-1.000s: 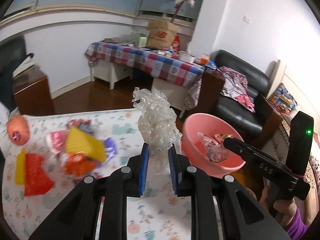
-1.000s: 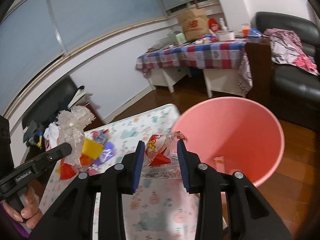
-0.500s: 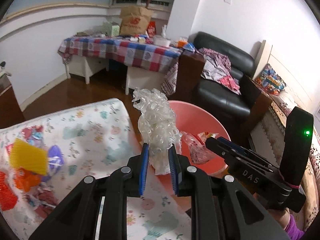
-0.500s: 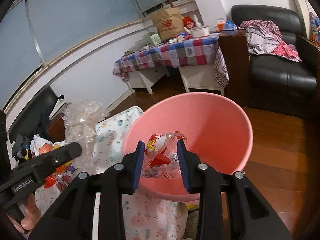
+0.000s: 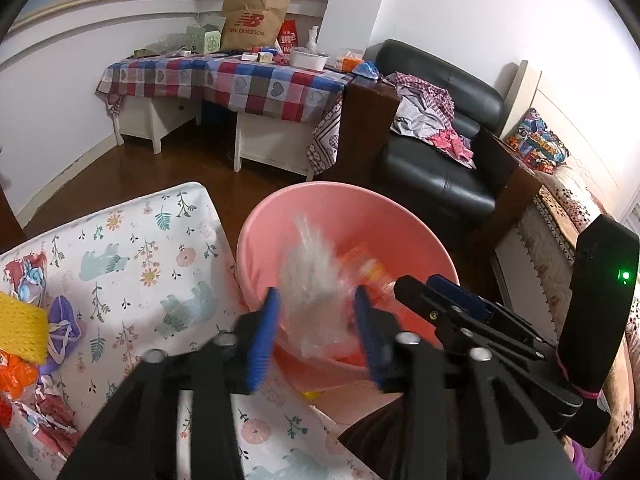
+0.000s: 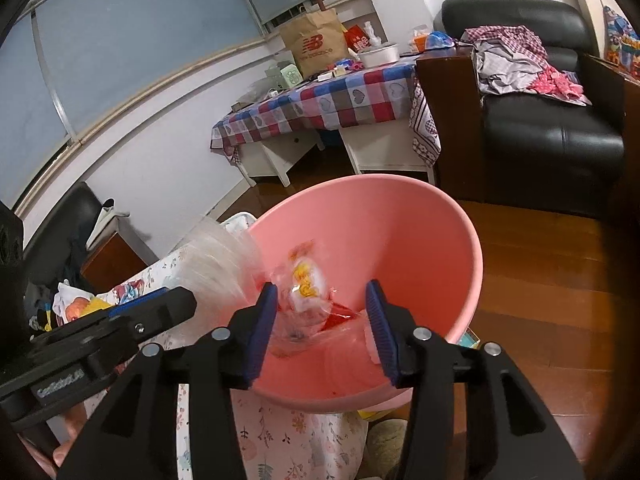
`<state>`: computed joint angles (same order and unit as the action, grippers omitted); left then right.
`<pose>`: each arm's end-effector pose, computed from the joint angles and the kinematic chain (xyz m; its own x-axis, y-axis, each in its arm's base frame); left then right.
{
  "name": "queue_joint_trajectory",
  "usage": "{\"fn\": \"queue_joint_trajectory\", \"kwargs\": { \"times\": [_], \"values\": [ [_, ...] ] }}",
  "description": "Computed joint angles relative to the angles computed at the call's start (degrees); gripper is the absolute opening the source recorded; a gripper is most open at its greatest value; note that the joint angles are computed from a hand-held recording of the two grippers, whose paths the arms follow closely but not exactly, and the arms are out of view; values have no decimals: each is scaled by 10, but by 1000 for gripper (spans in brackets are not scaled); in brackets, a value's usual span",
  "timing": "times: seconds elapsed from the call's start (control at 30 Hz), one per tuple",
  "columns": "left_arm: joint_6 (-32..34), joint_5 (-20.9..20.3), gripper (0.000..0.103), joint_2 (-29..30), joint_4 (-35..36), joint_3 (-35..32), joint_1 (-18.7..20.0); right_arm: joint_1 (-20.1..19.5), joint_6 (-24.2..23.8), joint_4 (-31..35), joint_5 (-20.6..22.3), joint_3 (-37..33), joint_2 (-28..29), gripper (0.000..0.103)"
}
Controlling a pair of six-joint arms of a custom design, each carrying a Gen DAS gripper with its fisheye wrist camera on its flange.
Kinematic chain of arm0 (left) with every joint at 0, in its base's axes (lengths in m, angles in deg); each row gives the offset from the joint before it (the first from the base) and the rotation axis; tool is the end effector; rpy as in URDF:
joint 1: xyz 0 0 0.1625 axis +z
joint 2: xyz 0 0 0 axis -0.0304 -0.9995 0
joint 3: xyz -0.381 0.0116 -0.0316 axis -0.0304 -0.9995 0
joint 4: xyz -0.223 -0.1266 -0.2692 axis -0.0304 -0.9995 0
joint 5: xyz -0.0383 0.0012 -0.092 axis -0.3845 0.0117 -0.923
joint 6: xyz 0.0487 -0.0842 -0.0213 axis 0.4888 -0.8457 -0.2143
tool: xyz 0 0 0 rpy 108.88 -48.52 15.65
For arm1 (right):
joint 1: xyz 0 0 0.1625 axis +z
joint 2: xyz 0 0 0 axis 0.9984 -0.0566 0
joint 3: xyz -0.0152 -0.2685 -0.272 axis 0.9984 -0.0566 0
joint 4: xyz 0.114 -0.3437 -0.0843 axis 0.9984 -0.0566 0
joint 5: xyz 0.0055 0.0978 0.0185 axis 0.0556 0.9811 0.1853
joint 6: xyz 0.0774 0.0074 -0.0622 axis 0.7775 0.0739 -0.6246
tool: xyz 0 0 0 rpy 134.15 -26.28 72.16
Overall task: Collect trash
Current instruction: 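Open both tools to drop the bubble wrap and packet into the bucket, then move both tools back over the table toward the yellow foam net and maroon wrapper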
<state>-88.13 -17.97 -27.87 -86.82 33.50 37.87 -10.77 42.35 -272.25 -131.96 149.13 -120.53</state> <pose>-0.4172 -0.5457 -0.0289 -0.8058 0.3323 -0.4902 0.5526 0.7195 -0.4207 0.0058 -0.5090 0.3168 -0.9233 -0.0178 0.3837 -0.3036 0.6459 -0.7005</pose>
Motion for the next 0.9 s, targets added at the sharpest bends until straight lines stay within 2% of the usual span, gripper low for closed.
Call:
{"fn": "queue_joint_trajectory", "kwargs": {
  "times": [0.2, 0.4, 0.43, 0.47, 0.53, 0.9],
  "values": [
    [6, 4, 44, -7, -11, 11, -1, 0, 8, 7, -7, -4, 0, 48],
    [-23, 15, 46, -34, -20, 49, -5, 11, -9, 4, -2, 7, -5, 48],
    [-29, 19, 47, -40, -22, 57, -7, 14, -12, 2, -2, 9, -5, 49],
    [-32, 22, 49, -44, -25, 64, -8, 16, -15, 0, -1, 12, -6, 54],
    [-42, 31, 50, -57, -29, 81, -11, 21, -20, -4, 7, 21, -10, 58],
    [-58, 96, 54, -127, -63, 187, -38, 65, -46, 13, 4, 48, -14, 58]
  ]
}}
